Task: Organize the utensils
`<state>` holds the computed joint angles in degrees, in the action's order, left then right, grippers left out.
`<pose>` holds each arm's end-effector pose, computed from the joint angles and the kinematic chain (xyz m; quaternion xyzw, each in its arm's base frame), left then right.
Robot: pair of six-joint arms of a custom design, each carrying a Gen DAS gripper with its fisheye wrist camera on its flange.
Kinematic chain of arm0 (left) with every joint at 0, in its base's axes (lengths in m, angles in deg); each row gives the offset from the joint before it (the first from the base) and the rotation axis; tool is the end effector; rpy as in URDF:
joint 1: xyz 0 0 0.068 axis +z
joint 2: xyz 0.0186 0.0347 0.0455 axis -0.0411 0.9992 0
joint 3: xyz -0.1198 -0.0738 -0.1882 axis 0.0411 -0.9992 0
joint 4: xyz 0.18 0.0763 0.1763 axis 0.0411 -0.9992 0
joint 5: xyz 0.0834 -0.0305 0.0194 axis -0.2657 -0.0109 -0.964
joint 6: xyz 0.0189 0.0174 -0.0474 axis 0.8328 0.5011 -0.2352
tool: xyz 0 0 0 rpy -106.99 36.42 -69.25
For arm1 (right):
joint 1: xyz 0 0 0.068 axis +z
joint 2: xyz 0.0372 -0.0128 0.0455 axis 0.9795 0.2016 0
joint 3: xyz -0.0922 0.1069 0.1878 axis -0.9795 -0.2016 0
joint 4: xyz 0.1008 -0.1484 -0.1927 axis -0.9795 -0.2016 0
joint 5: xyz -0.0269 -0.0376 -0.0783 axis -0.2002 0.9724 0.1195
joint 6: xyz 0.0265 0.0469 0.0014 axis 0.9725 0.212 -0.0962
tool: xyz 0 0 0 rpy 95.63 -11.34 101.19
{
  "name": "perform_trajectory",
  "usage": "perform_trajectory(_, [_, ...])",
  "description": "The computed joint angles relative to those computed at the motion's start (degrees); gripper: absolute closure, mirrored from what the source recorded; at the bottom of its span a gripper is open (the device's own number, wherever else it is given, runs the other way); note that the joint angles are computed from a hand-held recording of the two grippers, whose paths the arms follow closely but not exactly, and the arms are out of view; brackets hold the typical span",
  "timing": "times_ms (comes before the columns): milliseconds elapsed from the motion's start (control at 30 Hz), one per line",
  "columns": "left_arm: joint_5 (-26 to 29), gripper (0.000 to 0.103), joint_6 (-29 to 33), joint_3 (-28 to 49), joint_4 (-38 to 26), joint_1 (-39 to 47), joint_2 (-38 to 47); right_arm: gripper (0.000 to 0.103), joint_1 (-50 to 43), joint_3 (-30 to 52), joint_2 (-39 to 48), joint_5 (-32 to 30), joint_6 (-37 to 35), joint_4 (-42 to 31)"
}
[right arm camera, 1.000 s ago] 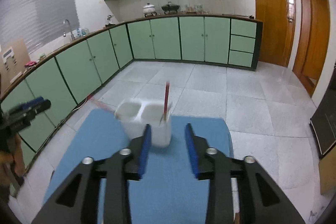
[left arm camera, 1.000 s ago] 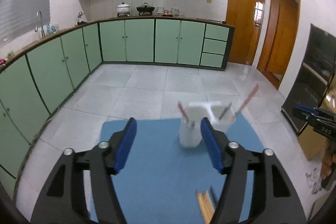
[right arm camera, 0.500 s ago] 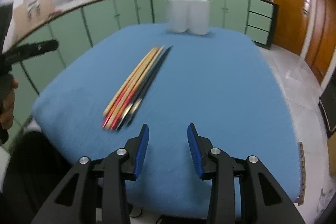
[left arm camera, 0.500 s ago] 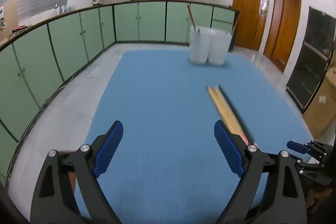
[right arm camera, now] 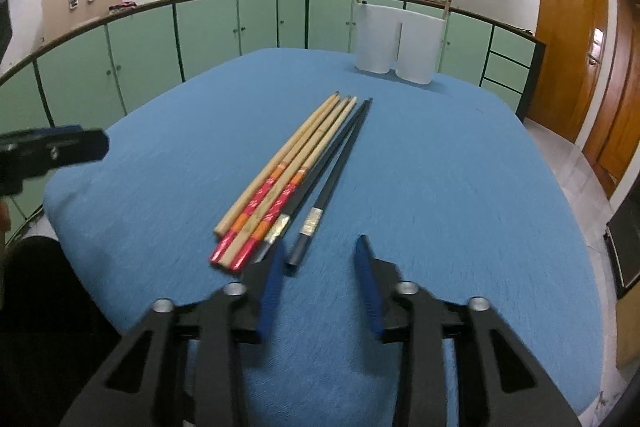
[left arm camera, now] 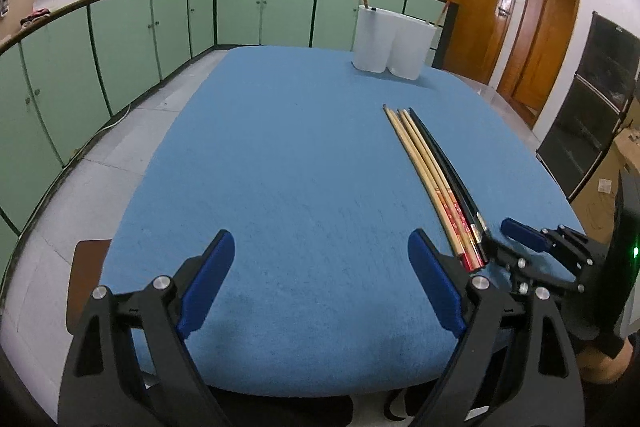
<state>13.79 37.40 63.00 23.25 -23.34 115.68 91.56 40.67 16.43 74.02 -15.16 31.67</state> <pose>0.2194 -0.0749 0.1905 -0.0572 0.9159 -0.0358 0.3957 0.2589 0.0673 0.1494 -0.2241 0.8787 0.0917 0.4114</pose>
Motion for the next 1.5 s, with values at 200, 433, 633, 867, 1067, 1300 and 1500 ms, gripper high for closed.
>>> perform_trajectory(200, [-1.0, 0.017, -0.3, 0.9, 4.5, -4.2, 6.5, 0.096, -6.5, 1.5, 1.8, -2.3, -0.7, -0.3])
perform_trajectory(433, [-5.3, 0.018, -1.1, 4.8, 6.8, -10.8, 17.4, 0.096, -15.7, 1.3, 1.3, -6.9, -2.8, -2.3])
perform_trajectory(633, [-7.7, 0.020, -1.7, 8.4, 7.7, -14.0, 23.5, 0.096, -17.2, 2.1, 2.1, -9.1, -1.9, -2.9])
perform_trajectory(867, [-8.6, 0.020, -2.7, 12.0, 7.9, -15.4, 27.4, 0.096, -18.0, 0.8, 1.1, -10.2, -2.2, -2.4])
perform_trajectory(1067, [-9.7, 0.023, -3.9, 12.6, 8.8, -15.0, 28.3, 0.096, -17.0, 0.7, 1.3, -9.4, -2.4, -1.7])
perform_trajectory(1300, [-8.5, 0.072, -3.4, 9.9, 12.1, -13.8, 26.0, 0.094, -16.7, 0.7, 1.4, -8.8, -3.1, -1.2])
perform_trajectory(1500, [-9.3, 0.097, -4.0, 9.1, 14.2, -14.1, 26.0, 0.095, -14.0, 0.5, 1.9, -6.2, -2.8, 0.9])
